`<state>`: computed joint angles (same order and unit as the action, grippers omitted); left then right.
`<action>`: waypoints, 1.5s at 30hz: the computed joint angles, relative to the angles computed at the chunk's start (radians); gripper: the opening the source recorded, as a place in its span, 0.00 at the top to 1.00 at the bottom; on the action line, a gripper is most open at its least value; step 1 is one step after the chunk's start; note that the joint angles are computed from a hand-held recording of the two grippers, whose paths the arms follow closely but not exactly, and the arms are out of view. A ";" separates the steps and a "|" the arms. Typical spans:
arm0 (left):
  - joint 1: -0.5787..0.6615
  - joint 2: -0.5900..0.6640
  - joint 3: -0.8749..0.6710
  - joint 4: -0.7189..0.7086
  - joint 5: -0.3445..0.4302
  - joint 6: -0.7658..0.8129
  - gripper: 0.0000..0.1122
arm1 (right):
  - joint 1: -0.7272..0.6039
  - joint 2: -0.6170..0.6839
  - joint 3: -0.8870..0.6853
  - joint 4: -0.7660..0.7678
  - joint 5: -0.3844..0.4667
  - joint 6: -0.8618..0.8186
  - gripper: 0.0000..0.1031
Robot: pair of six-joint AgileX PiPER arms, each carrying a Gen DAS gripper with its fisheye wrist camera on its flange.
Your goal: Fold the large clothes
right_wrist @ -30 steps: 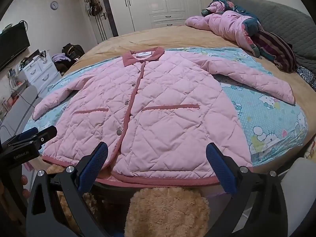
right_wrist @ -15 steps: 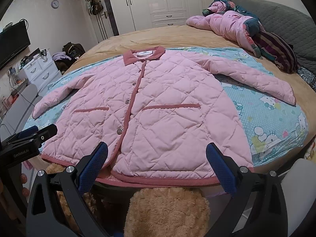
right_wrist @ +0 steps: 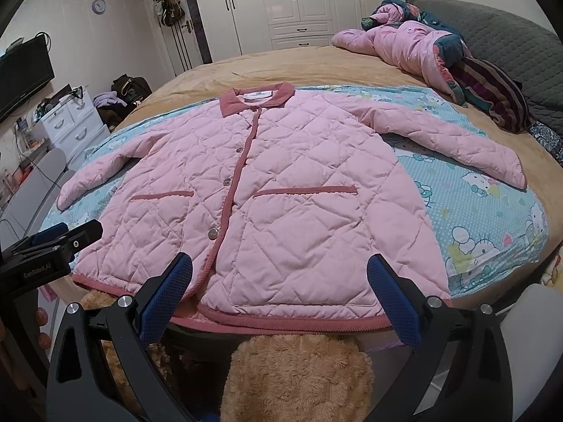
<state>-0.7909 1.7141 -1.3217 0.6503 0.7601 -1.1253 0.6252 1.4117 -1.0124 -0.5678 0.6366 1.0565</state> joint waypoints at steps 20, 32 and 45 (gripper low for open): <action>-0.001 0.007 -0.005 0.003 0.004 -0.004 0.16 | -0.015 0.024 -0.021 0.027 -0.009 -0.037 0.04; 0.039 0.110 -0.170 -0.059 0.035 0.102 0.16 | -0.101 0.093 -0.119 0.146 -0.033 -0.190 0.04; 0.138 0.292 -0.509 -0.209 0.114 0.325 0.16 | -0.246 0.245 -0.359 0.340 -0.010 -0.431 0.04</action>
<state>-0.6531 2.0065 -1.8308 0.4414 0.8741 -0.8001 0.3792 1.6568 -1.3710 -0.2281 0.6267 0.6254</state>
